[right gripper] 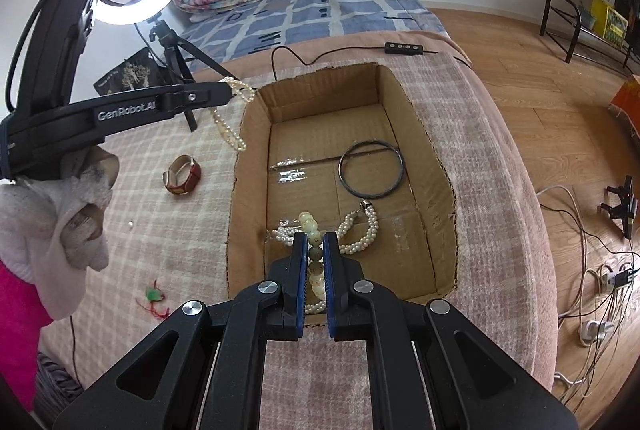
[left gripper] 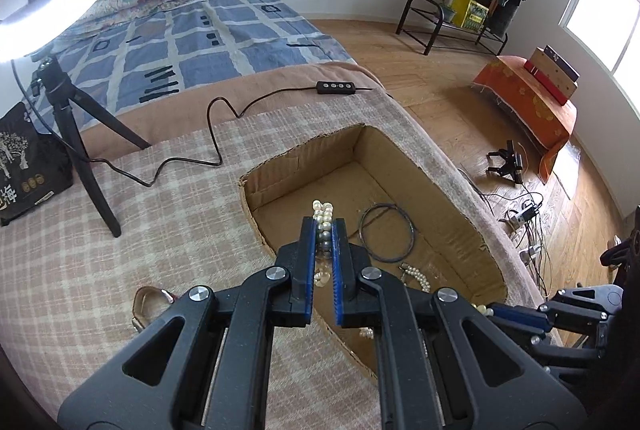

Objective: Organize jewelry
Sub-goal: 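Lift and carry the pearl strand and bead bracelet over the cardboard box with both tools, then open both tools to drop the pearl strand and bead bracelet into the box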

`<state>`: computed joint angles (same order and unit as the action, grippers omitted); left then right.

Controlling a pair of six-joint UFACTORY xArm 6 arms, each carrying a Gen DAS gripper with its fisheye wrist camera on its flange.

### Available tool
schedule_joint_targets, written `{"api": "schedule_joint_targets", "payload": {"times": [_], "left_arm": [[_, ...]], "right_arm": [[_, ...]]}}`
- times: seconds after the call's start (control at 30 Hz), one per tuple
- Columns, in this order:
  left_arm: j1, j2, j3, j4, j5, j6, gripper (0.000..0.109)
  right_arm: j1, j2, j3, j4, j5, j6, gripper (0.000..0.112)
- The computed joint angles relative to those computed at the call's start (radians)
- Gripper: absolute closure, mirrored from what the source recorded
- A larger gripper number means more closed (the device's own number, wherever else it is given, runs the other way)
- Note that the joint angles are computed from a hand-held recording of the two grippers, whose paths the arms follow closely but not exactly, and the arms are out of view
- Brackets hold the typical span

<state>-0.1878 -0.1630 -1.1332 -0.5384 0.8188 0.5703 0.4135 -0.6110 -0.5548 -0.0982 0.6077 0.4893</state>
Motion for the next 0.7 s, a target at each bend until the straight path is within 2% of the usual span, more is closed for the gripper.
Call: {"api": "schedule_joint_targets", "payload": {"times": [0.27, 0.53, 0.6, 0.63, 0.67, 0.7], "left_arm": [[-0.022, 0.029, 0.0, 0.013, 0.002, -0.008, 0.103], [-0.034, 0.026, 0.0, 0.01, 0.008, 0.0, 0.103], [-0.037, 0.023, 0.002, 0.021, 0.005, -0.002, 0.102], [-0.038, 0.02, 0.004, 0.026, 0.003, -0.004, 0.1], [-0.038, 0.017, 0.006, 0.029, 0.0, -0.004, 0.089], [-0.038, 0.013, 0.01, 0.03, -0.004, -0.004, 0.072]], "right_arm": [[0.005, 0.029, -0.007, 0.019, -0.003, -0.031, 0.106], [0.022, 0.043, -0.02, -0.029, 0.01, -0.013, 0.104], [0.025, 0.043, -0.022, -0.043, 0.01, -0.004, 0.087], [0.027, 0.042, -0.022, -0.059, 0.01, 0.01, 0.067], [0.03, 0.039, -0.022, -0.084, 0.007, 0.029, 0.053], [0.034, 0.034, -0.017, -0.108, 0.0, 0.047, 0.05]]}}
